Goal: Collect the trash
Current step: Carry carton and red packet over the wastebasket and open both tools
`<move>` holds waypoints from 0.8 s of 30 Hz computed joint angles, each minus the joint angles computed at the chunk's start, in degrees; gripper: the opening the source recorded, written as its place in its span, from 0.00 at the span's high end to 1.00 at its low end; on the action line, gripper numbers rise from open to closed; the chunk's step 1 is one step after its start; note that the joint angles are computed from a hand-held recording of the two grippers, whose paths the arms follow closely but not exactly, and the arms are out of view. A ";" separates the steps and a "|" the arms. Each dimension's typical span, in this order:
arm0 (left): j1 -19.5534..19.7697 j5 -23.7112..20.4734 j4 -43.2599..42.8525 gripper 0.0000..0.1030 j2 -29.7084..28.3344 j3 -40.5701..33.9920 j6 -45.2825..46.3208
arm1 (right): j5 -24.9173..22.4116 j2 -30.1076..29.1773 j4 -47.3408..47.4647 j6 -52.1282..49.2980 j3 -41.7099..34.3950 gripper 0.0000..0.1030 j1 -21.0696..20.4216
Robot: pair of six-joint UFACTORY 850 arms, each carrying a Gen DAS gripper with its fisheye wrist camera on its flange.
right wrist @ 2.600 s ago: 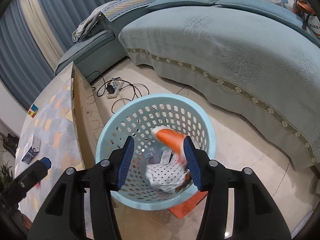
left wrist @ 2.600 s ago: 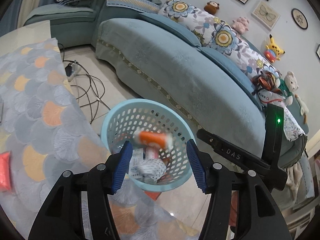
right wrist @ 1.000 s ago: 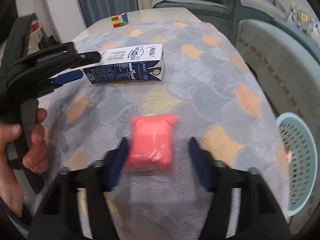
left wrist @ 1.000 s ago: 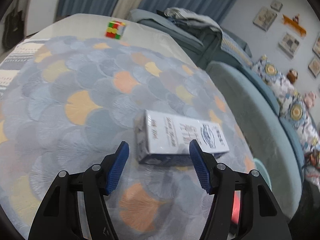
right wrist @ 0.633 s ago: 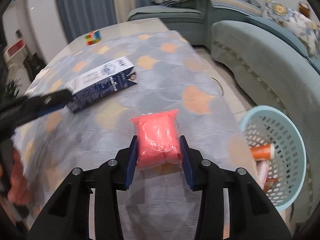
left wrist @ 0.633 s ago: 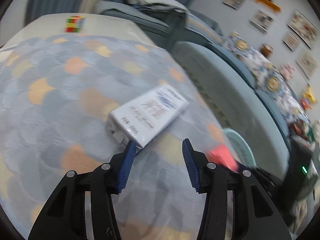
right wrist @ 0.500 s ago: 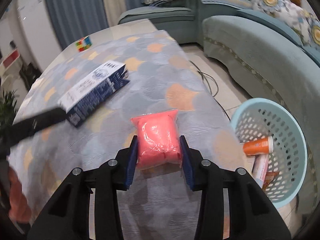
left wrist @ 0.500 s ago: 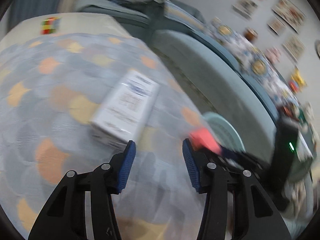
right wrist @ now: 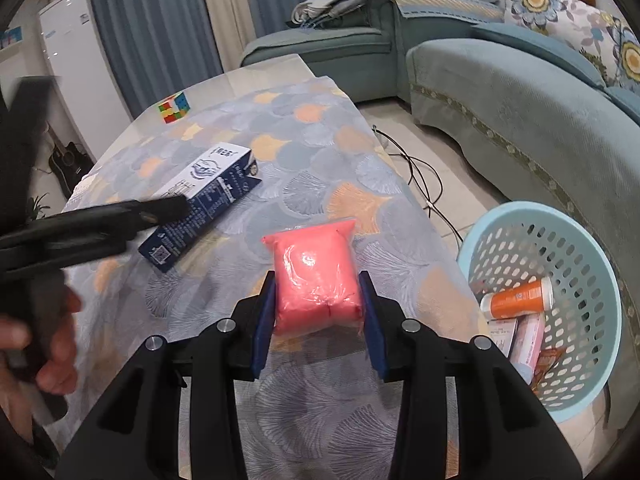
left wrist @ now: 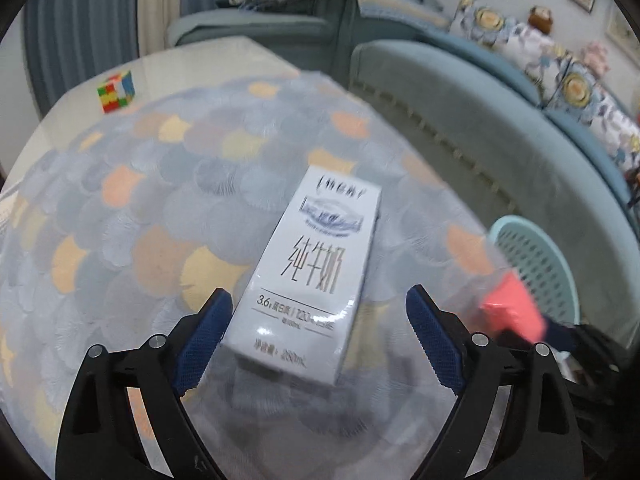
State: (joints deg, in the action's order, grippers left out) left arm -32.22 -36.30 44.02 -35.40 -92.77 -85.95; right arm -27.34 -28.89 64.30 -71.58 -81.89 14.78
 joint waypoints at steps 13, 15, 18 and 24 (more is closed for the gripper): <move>-3.73 -0.45 11.20 0.48 -0.85 -2.76 -11.24 | -2.57 4.05 15.33 -14.90 2.83 0.66 -3.22; -4.82 -1.11 13.17 0.48 -1.35 -5.17 -12.11 | -1.85 5.60 19.29 -18.03 3.06 0.66 -4.73; -6.12 -0.68 15.00 0.48 -3.11 -10.55 -12.25 | 0.79 7.29 23.79 -22.56 3.16 0.66 -6.85; -8.50 -0.74 11.77 0.48 -12.85 -28.31 -3.75 | 6.19 4.81 12.69 -8.67 -1.72 0.66 -11.06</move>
State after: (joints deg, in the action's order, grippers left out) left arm -40.72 -37.04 55.79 -48.25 -121.07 -89.70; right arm -21.15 -24.08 76.99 -80.25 -83.61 3.72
